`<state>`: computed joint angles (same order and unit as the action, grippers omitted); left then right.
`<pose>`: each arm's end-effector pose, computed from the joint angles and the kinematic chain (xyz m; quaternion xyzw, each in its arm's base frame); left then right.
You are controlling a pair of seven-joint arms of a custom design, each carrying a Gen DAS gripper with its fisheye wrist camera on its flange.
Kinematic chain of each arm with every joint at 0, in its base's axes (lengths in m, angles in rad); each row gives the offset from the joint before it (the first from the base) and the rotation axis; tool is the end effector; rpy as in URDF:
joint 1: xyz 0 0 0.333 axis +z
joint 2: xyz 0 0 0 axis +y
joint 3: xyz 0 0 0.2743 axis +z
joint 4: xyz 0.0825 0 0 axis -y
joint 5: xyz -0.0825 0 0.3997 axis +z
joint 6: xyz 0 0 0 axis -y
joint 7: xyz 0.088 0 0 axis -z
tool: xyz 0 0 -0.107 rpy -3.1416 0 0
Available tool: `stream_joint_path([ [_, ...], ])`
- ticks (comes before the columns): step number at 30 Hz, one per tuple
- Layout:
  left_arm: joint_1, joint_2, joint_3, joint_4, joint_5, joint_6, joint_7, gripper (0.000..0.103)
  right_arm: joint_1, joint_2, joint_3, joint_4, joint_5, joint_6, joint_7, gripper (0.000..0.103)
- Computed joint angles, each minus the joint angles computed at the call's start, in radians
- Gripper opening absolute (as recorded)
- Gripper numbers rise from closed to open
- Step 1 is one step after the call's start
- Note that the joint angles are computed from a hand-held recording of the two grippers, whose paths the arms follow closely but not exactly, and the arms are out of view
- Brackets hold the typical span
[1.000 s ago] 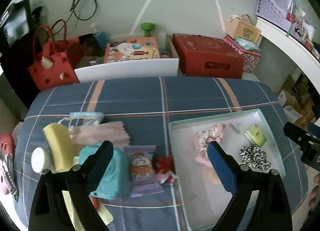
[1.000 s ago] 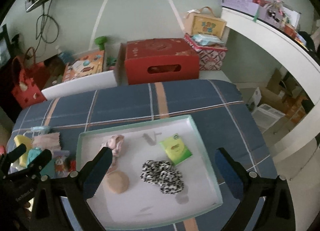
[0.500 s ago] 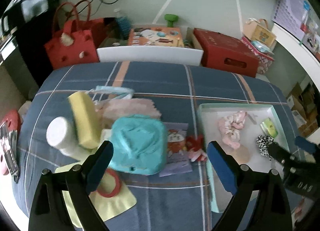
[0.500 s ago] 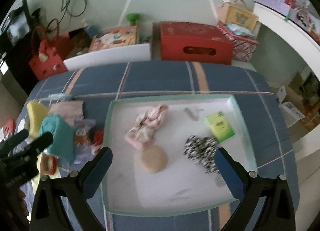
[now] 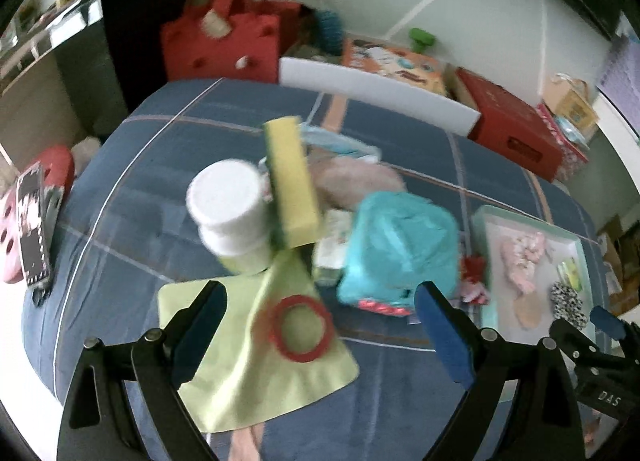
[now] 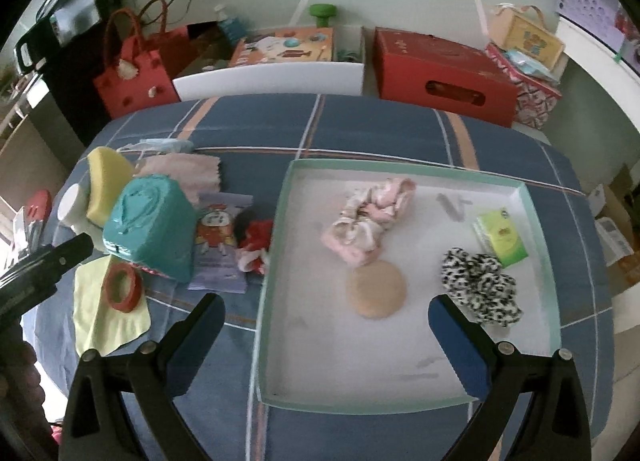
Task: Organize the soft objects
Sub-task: 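Withdraw both tools from the tray back toward the table items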
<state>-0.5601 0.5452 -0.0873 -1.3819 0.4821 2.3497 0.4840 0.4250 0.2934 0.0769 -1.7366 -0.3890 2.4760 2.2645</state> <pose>0.6023 -0.4313 0.4036 -0.7427 0.6108 -0.2203 0.1637 0.5962 0.3240 0.4103 -0.7007 0.6647 -0.1781 0.1886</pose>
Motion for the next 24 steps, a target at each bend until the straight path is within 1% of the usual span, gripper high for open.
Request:
stream_joint_path([
  [3,0.013,-0.004,-0.002,-0.012,-0.024,-0.018,-0.013,0.095,-0.012,0.031,0.019,0.023,0.051,0.025,-0.050,0.103],
  [5,0.018,0.003,-0.004,-0.007,-0.034,-0.026,-0.012,0.095,-0.015,0.056,0.027,0.046,0.086,0.024,-0.082,0.103],
  [10,0.024,0.059,-0.019,0.058,-0.081,-0.079,0.041,0.095,0.001,0.116,0.030,0.111,0.121,-0.013,-0.136,0.103],
  [15,0.029,0.111,-0.024,0.112,-0.131,-0.098,0.096,0.094,0.008,0.140,0.026,0.135,0.145,-0.032,-0.157,0.103],
  [17,0.034,0.127,-0.028,0.124,-0.159,-0.093,0.114,0.093,0.008,0.145,0.025,0.140,0.152,-0.033,-0.163,0.103],
  [19,0.043,0.148,-0.039,0.139,-0.196,-0.086,0.144,0.090,0.009,0.147,0.024,0.140,0.158,-0.032,-0.165,0.103],
  [24,0.038,0.188,-0.035,0.183,-0.245,-0.106,0.175,0.076,0.008,0.170,0.022,0.164,0.172,-0.044,-0.167,0.103],
])
